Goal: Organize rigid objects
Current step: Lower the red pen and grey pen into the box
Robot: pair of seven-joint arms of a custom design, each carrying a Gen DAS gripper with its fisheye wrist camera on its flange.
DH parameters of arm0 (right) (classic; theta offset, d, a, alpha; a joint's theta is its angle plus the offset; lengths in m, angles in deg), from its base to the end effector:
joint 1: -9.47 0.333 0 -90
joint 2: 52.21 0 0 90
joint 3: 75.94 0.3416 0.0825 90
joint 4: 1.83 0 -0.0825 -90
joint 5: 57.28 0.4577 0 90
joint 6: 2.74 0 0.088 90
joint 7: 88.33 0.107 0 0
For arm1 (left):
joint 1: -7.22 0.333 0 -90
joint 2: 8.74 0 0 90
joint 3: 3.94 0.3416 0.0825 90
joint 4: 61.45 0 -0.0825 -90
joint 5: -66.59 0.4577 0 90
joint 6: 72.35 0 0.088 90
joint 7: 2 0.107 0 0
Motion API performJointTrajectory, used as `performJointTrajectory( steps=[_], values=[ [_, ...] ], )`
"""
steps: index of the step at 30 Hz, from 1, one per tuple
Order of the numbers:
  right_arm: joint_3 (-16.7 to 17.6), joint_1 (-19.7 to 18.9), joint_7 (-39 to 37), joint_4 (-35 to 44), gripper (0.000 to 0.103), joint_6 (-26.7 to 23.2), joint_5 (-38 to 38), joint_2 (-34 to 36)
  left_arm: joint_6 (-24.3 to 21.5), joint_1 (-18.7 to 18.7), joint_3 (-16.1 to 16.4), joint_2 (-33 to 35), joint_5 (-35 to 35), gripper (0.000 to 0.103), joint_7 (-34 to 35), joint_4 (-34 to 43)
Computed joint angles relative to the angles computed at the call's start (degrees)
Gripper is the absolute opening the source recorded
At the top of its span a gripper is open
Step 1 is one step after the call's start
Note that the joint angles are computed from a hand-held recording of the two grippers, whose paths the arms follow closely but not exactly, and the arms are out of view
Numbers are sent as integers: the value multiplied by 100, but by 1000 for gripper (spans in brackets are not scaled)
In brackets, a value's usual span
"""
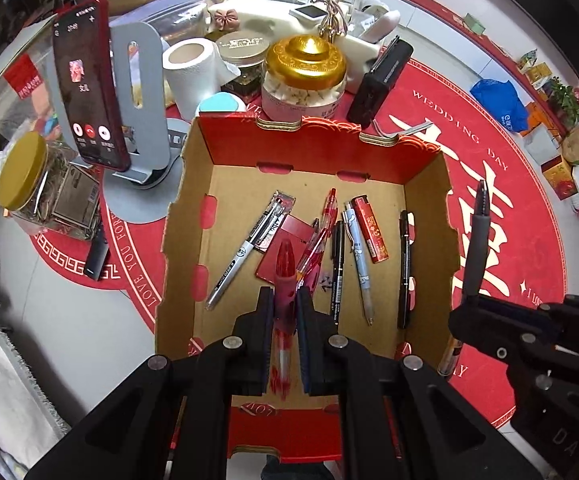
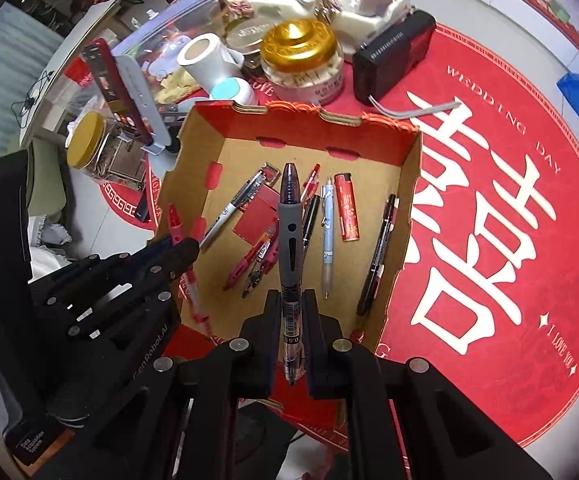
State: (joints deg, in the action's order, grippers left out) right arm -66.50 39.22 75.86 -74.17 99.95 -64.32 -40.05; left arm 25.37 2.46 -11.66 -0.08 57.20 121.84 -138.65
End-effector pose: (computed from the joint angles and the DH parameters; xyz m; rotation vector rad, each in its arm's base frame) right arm 0.5714 0.4325 0.7034 -1.2957 2.4937 -0.0324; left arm 0.6732 -0.1563 0.6894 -1.1454 2.8224 -0.4128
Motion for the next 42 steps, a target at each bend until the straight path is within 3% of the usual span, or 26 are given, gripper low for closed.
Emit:
performJointTrajectory(
  steps=[19, 42],
  values=[
    [9, -117, 25, -842, 11, 802, 96, -208, 512, -15, 10, -122, 146, 12, -88, -676],
    [-17, -238, -119, -973, 11, 854, 214, -111, 618, -111, -12, 150, 311, 12, -96, -520]
  ],
)
